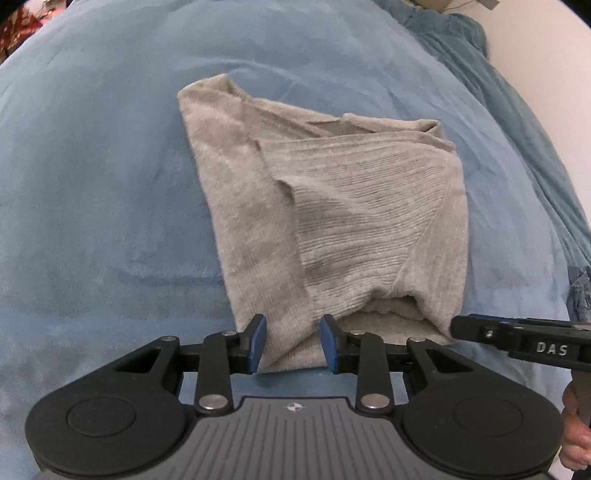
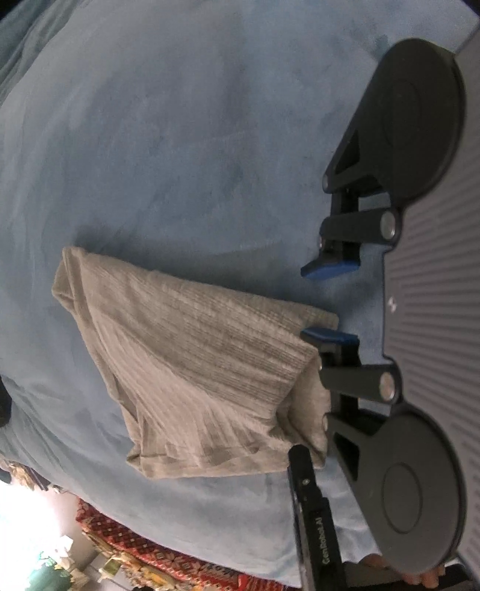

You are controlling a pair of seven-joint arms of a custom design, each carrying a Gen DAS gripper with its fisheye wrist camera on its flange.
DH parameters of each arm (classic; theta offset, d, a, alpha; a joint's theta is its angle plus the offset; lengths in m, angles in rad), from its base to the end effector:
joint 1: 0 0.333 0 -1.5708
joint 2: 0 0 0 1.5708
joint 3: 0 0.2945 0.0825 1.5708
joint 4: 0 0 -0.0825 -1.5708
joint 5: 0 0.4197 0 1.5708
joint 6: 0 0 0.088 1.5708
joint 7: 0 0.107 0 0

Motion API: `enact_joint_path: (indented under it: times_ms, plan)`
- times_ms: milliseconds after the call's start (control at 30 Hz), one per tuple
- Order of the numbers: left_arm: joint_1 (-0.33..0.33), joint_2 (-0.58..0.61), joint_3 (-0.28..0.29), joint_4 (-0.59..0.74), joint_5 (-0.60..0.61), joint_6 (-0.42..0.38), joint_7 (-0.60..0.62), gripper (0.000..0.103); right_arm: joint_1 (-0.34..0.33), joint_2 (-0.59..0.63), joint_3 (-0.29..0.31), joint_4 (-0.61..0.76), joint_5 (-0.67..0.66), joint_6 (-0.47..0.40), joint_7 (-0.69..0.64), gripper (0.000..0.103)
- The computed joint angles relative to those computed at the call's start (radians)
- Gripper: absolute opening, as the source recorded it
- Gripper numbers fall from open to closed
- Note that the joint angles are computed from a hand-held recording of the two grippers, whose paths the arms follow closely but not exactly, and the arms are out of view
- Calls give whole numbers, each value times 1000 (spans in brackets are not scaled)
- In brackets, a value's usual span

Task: Fold clothes
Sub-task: 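Fold the lifted edge over onto the shirt and open the left gripper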

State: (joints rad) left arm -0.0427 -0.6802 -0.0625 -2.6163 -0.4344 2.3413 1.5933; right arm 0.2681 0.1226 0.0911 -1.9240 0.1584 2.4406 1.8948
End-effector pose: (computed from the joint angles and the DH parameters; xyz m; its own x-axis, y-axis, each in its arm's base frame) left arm 0.4212 -0.0508 0.4779 0.0454 -0.9360 0.3492 -0.9193 -0.1759 -0.3521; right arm 0.6100 0.2277 0.4316 -0.0240 -0.9646 -0.2626 -0.9457 0.1071 -0.3068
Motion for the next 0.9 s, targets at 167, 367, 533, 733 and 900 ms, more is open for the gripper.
enact_joint_path:
  times_ms: [167,367,533,733,900]
  plan:
    - [-20,9,19,-1,-45,10,21,30,-4,-43,-2,-41,45,7,11,33]
    - [-26,32,14,-3,-72,43,30,18,-1,-39,-5,-45,61,15,-22,22]
    - [-19,18,-4,-10,-44,62,31,3,6,17,-3,5,14,-8,-8,6]
    - [23,-32,-35,-25,75,16,22,0,8,32,2,41,-47,-63,-23,6]
    - [26,-2,-3,-15,50,21,-13,0,-3,48,6,57,-6,-68,-32,7]
